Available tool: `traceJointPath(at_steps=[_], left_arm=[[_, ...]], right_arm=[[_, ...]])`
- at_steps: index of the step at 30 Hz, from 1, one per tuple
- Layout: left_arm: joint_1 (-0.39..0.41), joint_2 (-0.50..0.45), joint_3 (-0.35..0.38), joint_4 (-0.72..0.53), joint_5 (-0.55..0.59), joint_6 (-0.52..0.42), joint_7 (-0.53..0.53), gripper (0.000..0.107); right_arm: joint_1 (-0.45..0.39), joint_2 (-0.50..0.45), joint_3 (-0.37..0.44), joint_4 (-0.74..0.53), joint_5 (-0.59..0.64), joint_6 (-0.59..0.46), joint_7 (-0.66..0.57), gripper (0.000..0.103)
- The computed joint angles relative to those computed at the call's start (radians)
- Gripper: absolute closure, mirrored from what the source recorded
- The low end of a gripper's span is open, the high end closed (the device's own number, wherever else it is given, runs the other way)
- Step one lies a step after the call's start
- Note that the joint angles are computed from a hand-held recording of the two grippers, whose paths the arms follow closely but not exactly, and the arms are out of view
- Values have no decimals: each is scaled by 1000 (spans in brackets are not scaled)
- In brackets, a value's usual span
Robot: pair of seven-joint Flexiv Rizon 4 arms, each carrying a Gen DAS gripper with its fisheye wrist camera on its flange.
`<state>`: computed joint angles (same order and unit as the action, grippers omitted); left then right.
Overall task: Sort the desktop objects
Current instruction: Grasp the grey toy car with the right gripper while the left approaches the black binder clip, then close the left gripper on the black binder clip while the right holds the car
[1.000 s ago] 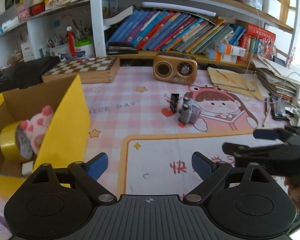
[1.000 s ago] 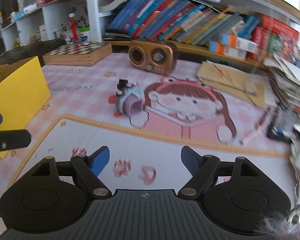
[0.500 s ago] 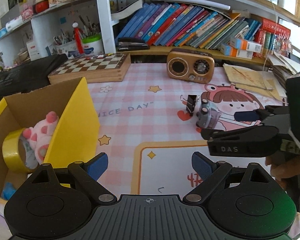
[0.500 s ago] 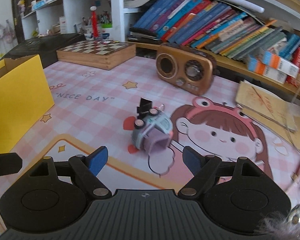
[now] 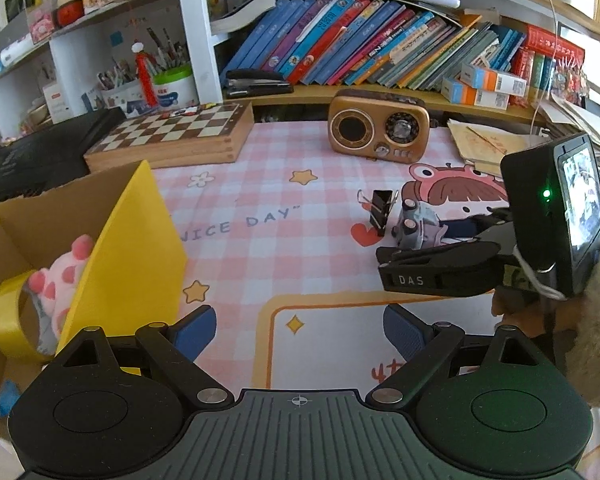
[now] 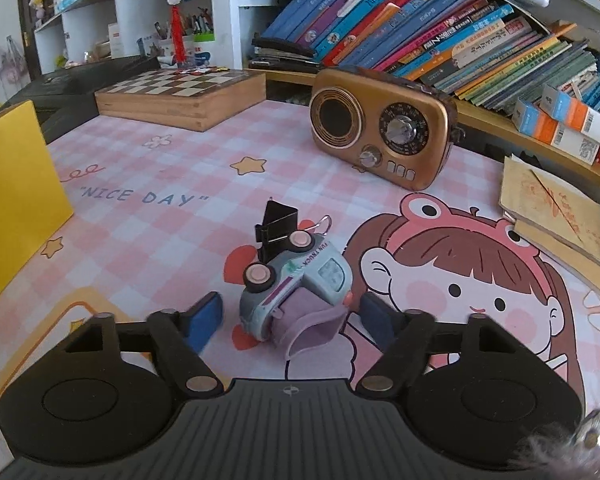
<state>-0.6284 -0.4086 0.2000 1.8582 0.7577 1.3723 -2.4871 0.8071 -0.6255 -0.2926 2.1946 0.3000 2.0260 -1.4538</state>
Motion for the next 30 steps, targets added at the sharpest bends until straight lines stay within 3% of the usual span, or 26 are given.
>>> traceJointPath(at_steps=[1, 5, 9, 16, 20, 22, 27, 30], left_arm=[[2, -4, -3, -6, -1, -1, 4, 14], [4, -28, -6, -42, -10, -1, 21, 14], [21, -72, -20, -79, -57, 19, 68, 14], [27, -209, -25, -194, -201, 44, 192, 14], [0, -283, 8, -263, -248, 84, 222, 14], [-69, -323, 83, -320, -260, 41, 204, 16], [-109, -392, 125, -394, -314, 30, 190, 40], [-121, -419, 138, -419, -332, 36, 207, 46]], right_arm=[[-4, -3, 4, 0, 1, 11, 0, 50], [-69, 14, 61, 10, -22, 38, -1, 50], [-77, 39, 64, 35, 28, 75, -4, 50], [-18, 100, -7, 100, 183, 74, 33, 50], [-14, 145, -1, 155, 220, 103, 21, 50], [-14, 164, 8, 175, 235, 112, 8, 50], [-33, 197, 39, 208, 260, 101, -8, 50], [-35, 203, 40, 220, 269, 98, -10, 50]])
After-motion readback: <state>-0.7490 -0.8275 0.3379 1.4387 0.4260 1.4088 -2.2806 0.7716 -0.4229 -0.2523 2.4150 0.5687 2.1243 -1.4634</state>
